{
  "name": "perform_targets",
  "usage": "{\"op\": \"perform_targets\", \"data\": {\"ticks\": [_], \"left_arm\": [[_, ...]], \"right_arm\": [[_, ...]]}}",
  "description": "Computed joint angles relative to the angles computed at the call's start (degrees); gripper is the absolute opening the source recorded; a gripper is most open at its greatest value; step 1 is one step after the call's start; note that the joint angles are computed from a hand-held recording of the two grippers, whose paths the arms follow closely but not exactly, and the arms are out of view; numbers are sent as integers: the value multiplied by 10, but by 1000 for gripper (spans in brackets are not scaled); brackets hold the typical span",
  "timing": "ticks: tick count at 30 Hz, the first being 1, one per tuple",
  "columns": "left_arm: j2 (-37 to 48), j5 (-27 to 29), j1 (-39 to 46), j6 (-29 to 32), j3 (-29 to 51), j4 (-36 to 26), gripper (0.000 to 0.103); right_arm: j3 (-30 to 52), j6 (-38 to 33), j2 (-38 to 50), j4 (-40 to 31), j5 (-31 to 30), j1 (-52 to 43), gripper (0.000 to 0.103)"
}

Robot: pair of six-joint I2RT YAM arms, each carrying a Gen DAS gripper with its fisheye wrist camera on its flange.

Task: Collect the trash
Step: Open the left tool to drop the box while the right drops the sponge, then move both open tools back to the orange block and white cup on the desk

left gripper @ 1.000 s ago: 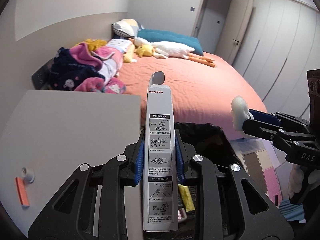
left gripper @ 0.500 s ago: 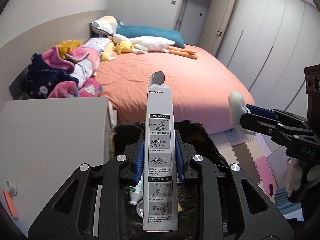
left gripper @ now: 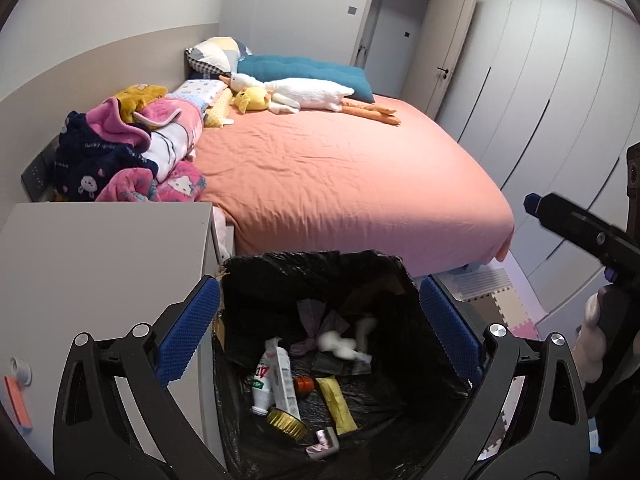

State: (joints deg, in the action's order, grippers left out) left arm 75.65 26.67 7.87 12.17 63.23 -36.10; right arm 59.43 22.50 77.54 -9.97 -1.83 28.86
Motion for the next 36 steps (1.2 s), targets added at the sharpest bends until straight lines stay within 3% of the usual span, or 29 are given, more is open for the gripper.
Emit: {"op": "perform_targets", "data": {"ticks": [16,36], "left_arm": [[-39,-3,57,18,-29,3,96],[-54,49,275,101,-46,-42,96]], "right_arm": [[31,-10,46,20,-17,44,95],[169,-21,197,14,-56,144,95]]}}
